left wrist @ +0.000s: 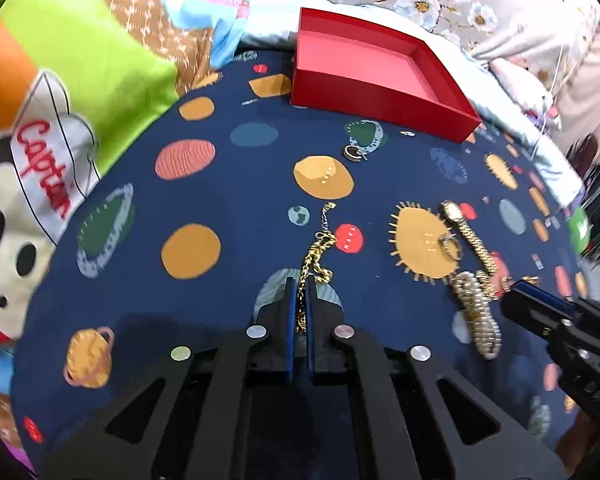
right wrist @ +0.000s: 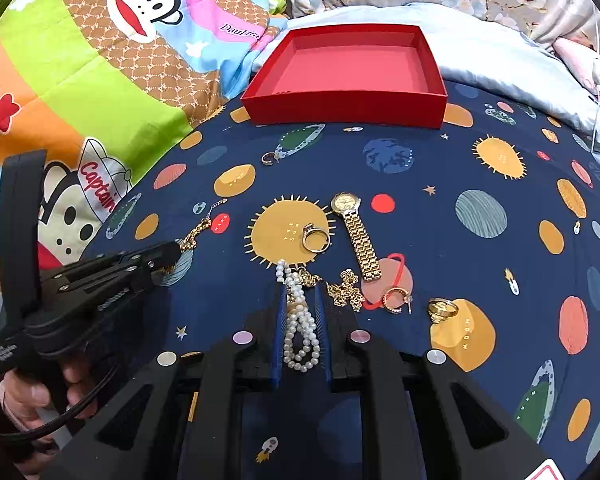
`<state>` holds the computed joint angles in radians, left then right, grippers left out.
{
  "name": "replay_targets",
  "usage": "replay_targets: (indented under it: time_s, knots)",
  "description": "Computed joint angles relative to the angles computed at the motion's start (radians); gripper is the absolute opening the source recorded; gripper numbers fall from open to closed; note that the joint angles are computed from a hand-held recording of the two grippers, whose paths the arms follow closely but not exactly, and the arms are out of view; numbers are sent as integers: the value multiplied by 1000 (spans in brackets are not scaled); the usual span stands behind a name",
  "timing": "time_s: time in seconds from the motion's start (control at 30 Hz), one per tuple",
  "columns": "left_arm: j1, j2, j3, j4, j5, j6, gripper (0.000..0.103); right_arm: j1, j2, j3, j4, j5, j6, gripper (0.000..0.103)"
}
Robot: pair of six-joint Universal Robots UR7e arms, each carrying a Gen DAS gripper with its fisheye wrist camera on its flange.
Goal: Organize jewelry
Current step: 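Grasp the gold chain necklace with the left tool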
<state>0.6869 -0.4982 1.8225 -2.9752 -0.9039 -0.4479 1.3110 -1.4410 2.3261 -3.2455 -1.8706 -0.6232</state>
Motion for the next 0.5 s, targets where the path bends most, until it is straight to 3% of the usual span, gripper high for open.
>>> replay_targets:
  time_s: [0.5]
  knots:
    - [-47, -64, 19, -29, -43, 16, 3, 4, -45, 9, -4, 24, 7, 13]
